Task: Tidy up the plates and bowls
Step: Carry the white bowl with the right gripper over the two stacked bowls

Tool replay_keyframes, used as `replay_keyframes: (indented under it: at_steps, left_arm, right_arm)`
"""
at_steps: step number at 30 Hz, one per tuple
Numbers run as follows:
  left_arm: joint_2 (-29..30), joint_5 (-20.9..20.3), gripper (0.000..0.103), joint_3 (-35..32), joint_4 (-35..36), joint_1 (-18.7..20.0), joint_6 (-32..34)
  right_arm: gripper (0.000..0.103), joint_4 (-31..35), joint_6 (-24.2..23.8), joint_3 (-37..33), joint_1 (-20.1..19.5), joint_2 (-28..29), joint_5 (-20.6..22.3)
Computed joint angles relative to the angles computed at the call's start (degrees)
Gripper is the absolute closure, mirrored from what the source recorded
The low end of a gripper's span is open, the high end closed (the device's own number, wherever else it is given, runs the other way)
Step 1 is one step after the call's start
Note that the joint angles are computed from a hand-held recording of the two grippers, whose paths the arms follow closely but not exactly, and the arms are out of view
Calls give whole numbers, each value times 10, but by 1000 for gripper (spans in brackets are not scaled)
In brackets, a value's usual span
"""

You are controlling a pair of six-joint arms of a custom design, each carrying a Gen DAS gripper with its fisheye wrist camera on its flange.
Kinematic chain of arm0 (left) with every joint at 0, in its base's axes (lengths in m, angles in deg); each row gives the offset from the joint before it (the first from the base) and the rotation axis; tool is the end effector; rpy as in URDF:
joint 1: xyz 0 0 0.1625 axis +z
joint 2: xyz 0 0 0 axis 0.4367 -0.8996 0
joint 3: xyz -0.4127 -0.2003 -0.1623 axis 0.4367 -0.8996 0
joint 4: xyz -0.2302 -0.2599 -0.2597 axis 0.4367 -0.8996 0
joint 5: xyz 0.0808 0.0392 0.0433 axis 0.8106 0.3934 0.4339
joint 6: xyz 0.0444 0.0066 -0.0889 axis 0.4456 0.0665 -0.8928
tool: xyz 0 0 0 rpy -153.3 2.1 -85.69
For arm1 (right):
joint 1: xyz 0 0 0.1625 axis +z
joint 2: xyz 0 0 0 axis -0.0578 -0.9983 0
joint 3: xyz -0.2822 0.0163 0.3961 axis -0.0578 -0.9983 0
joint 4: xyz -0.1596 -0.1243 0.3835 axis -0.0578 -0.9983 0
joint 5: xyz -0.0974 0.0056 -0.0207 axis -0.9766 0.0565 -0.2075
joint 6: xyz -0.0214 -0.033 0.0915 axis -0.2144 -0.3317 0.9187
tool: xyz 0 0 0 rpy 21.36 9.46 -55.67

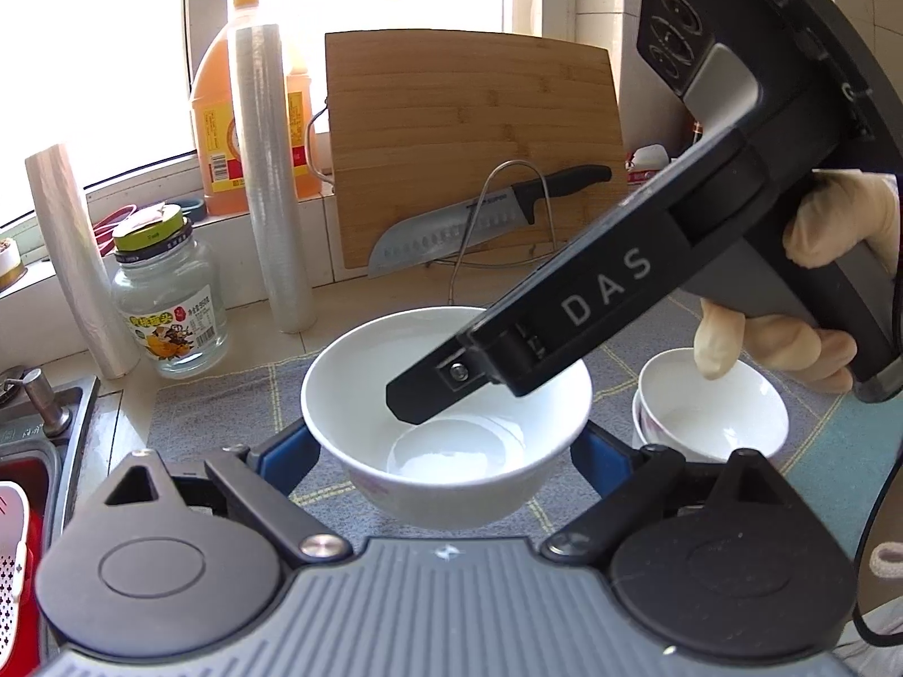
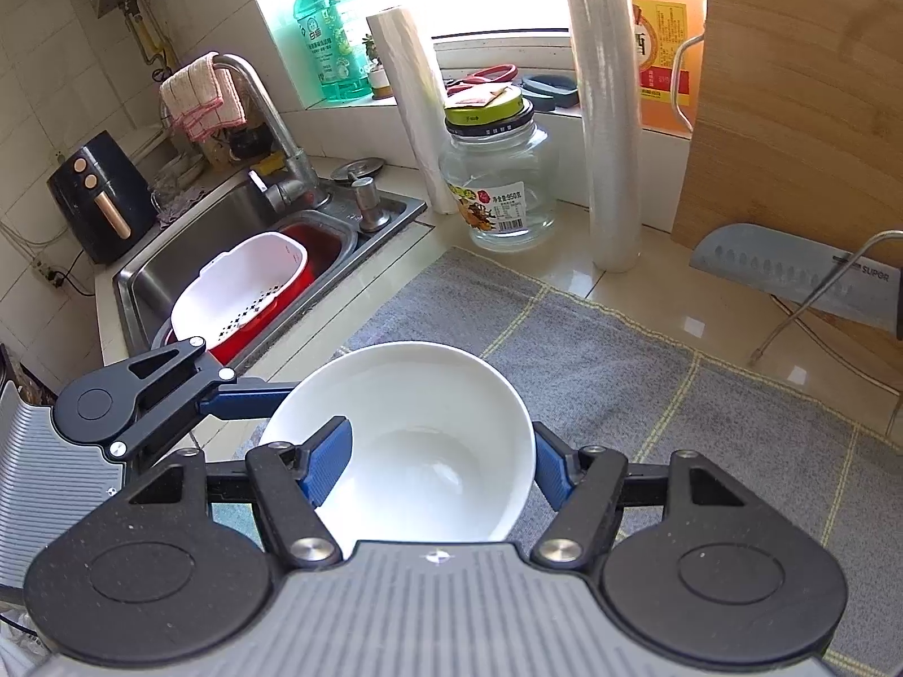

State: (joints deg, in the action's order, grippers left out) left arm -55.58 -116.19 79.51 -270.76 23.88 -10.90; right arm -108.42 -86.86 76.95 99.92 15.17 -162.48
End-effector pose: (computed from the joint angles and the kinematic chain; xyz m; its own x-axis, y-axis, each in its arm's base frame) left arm -0.2825 -0.6682 0.1054 -0.6887 0.0388 -0.7240 0.6072 0.5767 -0.5466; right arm 0.2272 -0.8405 0.2129 -0.5037 -0.8594 0.0873 -0.8631 0.5049 -0.0095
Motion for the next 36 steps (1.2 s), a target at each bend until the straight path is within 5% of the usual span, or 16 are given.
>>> replay_keyframes:
  at_steps: [36]
  left_arm:
    - [67, -161, 8, -111, 96, -3, 82]
  right_arm:
    - [30, -134, 54, 95, -62, -109, -23]
